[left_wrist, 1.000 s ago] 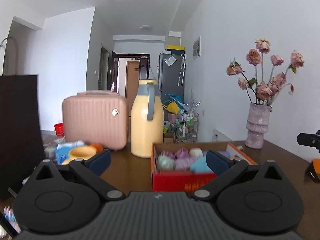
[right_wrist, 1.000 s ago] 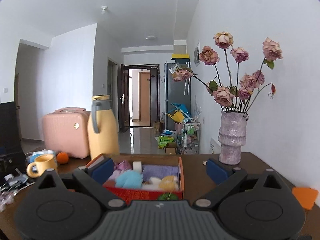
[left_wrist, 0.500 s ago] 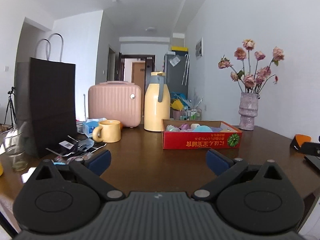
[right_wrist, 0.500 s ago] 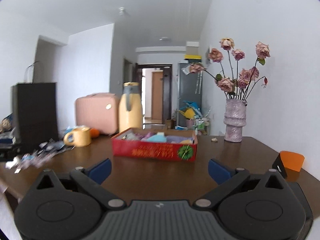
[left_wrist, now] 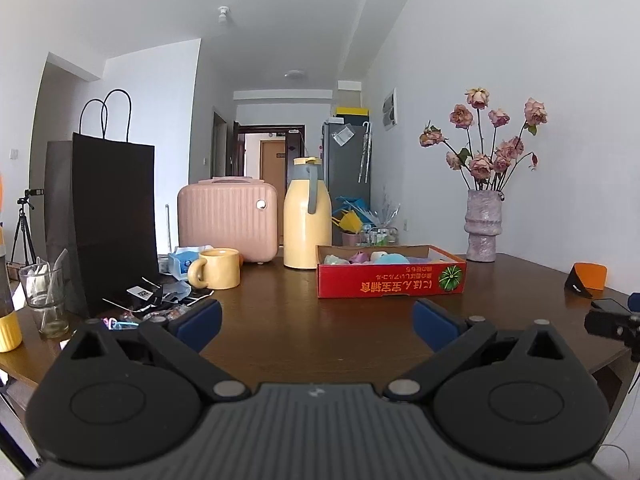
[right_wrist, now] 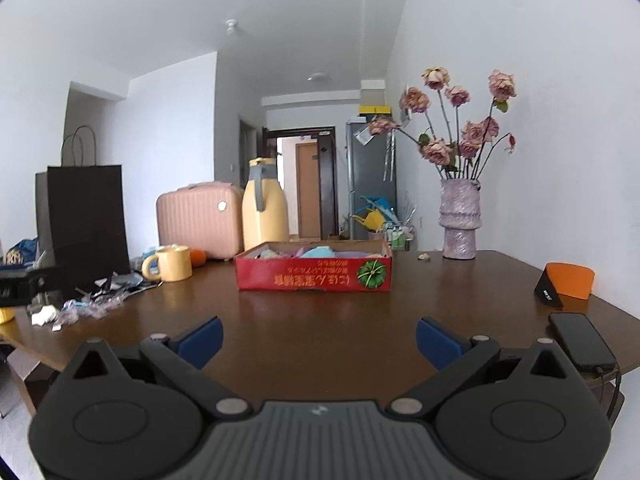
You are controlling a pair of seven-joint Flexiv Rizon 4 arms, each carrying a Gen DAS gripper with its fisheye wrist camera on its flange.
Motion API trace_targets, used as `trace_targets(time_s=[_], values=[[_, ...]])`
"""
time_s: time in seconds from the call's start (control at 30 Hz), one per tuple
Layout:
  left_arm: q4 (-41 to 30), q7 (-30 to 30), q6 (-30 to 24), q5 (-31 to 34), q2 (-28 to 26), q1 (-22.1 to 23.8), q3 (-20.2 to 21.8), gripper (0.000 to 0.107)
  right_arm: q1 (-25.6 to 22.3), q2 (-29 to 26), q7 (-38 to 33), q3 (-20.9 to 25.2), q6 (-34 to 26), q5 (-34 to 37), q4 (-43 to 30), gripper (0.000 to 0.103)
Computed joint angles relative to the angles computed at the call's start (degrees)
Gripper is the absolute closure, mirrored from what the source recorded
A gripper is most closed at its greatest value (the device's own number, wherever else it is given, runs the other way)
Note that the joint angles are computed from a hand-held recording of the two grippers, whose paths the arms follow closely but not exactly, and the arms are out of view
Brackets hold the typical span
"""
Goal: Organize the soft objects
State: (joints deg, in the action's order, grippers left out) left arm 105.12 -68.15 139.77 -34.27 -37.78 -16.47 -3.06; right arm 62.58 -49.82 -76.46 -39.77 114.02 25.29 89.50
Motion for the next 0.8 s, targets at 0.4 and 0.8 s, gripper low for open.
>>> trace_targets(time_s=[0.4,0.8], values=[[0.22,0.14,-0.67,0.14,0.07,0.12,0.28,0.004,-1.25,0.00,-0.95,1.75,0.44,-2.84,-1.48,0.000],[0.33,-0.56,-1.00,1.30,0.13,0.54,0.29,0.004,-0.57,-0.52,-1.68,0.78,-0.16,0.00,-2.27,0.000]])
